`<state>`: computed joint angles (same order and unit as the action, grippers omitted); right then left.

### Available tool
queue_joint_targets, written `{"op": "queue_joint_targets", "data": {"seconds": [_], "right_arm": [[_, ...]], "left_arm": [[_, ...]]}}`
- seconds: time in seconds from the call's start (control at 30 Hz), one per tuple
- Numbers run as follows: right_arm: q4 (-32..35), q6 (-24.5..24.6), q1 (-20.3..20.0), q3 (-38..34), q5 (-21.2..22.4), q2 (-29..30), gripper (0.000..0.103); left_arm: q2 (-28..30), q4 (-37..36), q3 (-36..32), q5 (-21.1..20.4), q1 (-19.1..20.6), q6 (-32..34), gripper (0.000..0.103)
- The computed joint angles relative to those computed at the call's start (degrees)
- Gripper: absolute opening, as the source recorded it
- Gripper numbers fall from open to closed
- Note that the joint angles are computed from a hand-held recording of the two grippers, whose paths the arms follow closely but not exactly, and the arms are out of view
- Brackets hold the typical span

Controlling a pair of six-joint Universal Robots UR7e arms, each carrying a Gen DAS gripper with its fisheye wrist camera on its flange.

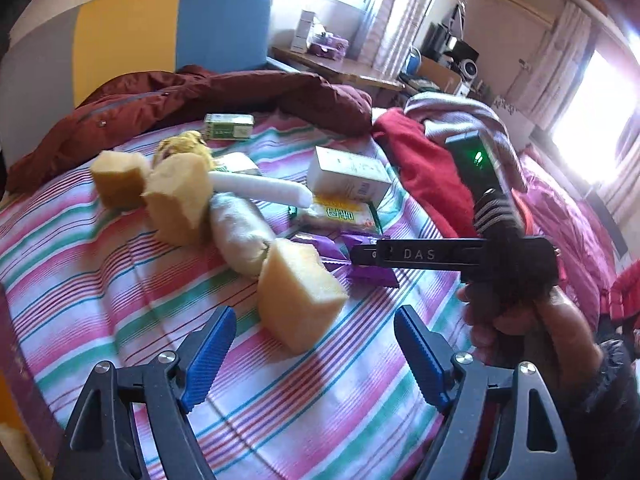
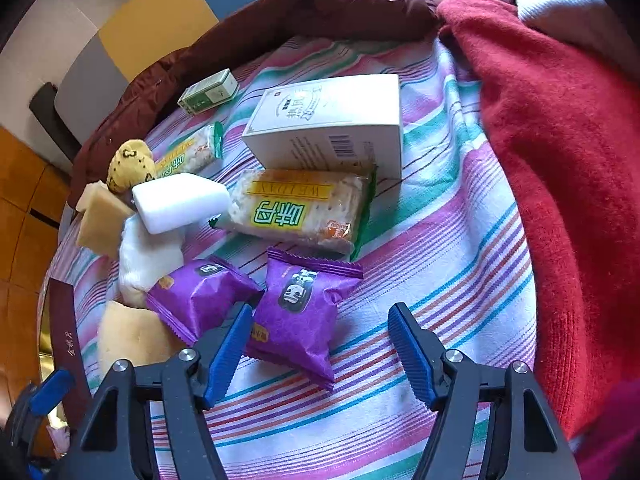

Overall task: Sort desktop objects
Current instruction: 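Grasp a purple snack packet with the right tool while the left grasps a yellow sponge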

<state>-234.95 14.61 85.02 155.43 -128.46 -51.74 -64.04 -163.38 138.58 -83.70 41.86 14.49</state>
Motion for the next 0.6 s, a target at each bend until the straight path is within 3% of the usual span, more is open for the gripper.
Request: {"op": "queue_joint_targets", "data": {"seconds": [0.2,0.27,0.47,0.57,0.6], "right_arm": [[1.4,-0.5,1.0,-0.5,-2.4,0.3,0.045],[1.7,-0.7,1.0,-0.5,-2.8,0.2,0.045],[0.9,-1.2,0.2,-0.1,-1.5,0.0,0.049],[0.1,-1.0,0.3,-0.4,-2.1,0.1,0.065],[0.1,-0.9,0.5,-0.6,-2.8,0.1,0.067]], "left_arm": [[5.0,-2.2,-1.0,1.4,-0.3,1.3,0.083],[6.2,-2.9,-1.3,2.1,-0.3,1.2,0.083],[9.9,-4.9,-2.6,3.6,0.1,0.2,0.082],[10.9,-6.7,-2.6,4.2,0.5,-0.2,0.078],[11.1,-6.2,-2.9,3.8,0.9,-0.1,0.069]]}}
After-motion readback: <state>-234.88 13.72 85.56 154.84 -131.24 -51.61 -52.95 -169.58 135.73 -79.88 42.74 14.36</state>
